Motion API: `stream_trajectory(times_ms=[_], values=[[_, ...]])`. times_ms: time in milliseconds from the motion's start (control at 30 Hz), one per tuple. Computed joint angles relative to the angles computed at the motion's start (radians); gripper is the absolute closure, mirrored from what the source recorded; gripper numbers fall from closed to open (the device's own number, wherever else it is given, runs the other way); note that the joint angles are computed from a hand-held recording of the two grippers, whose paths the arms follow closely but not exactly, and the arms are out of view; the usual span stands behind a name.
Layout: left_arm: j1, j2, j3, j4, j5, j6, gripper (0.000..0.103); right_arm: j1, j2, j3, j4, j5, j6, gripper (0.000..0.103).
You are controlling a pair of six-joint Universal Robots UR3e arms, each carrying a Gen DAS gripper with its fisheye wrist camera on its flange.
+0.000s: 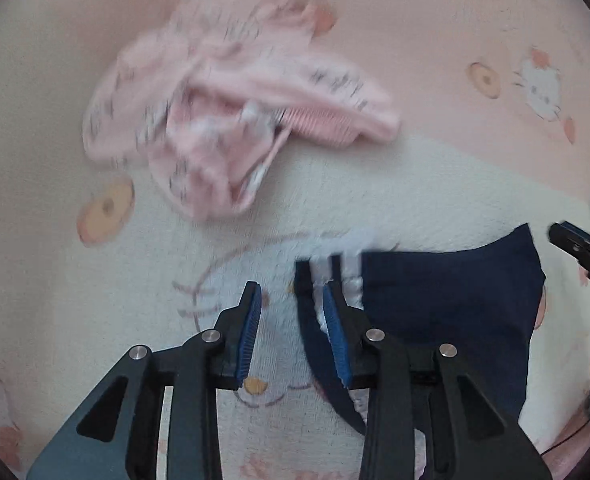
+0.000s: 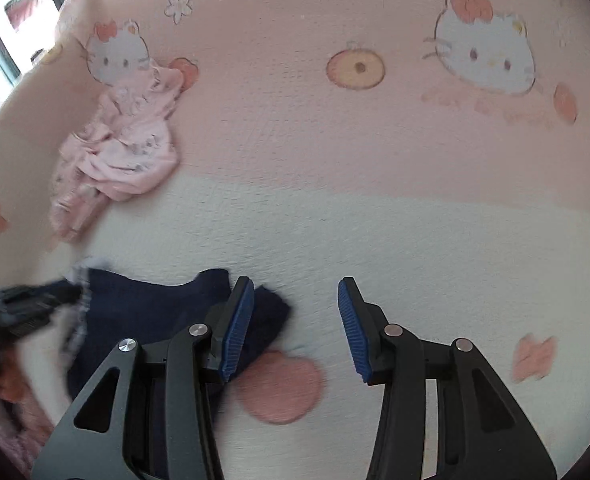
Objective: Fold clothes
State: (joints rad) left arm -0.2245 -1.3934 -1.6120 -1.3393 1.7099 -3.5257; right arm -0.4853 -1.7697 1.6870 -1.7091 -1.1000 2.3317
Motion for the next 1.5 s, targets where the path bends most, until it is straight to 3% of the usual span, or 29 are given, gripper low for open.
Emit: stream_trajectory(times_ms=[67,167,300,433,633,833,867,1000,1067,1133,1233,1267,1333,1433,1500], values=[[-0.050,-0.031,0.034,0.013,0.024,0.020,0.068,0.019,0.007,0.008,-0.017,-0.021,-0.003,0.058],[-0.089,-0.100,0.078,-0.011,-0.019,0.028,0.068,0.060,0.023,0.024,-0.015,-0.054,-0.019,0.058],[-0.164,-0.200,0.150,-0.026,0.039,0.017,0.069,0.132,-0.017,0.094,-0.053,-0.095,-0.076,0.058],[-0.146,-0.205,0.156,-0.030,0.002,0.003,0.069,0.152,-0.065,0.158,-0.082,-0.089,-0.107,0.058],[-0.178,-0.254,0.208,-0.046,0.026,-0.023,0.068,0.155,-0.013,0.081,-0.068,-0.253,-0.129,0.057],[-0.187,-0.265,0.228,-0.016,0.023,-0.072,0.068,0.105,-0.026,0.152,-0.293,-0.410,-0.115,0.058],[-0.192,-0.263,0.237,-0.011,0.032,-0.075,0.068,0.085,-0.021,0.140,-0.294,-0.393,-0.100,0.058],[-0.194,-0.249,0.280,-0.024,0.063,-0.081,0.068,-0.031,-0.025,-0.015,-0.016,-0.090,-0.089,0.058],[-0.139,-0.199,0.236,-0.025,0.027,-0.067,0.068,-0.016,-0.019,-0.038,0.063,-0.006,-0.098,0.057],[-0.079,-0.132,0.162,-0.040,-0.025,-0.064,0.068,0.029,0.000,-0.015,0.062,-0.006,-0.080,0.057],[-0.016,-0.084,0.092,-0.062,-0.091,-0.049,0.068,0.105,0.026,0.089,-0.087,-0.105,-0.010,0.057],[-0.003,-0.079,0.079,-0.069,-0.109,-0.046,0.068,0.102,0.016,0.107,-0.102,-0.106,-0.015,0.059],[-0.015,-0.103,0.118,-0.105,-0.104,-0.046,0.068,0.096,-0.008,0.141,-0.134,-0.113,-0.023,0.084],[-0.032,-0.147,0.195,-0.147,-0.077,-0.034,0.068,0.076,-0.057,0.178,-0.203,-0.176,-0.029,0.093],[-0.035,-0.164,0.223,-0.150,-0.073,-0.029,0.068,0.044,-0.077,0.211,-0.260,-0.235,-0.041,0.093]])
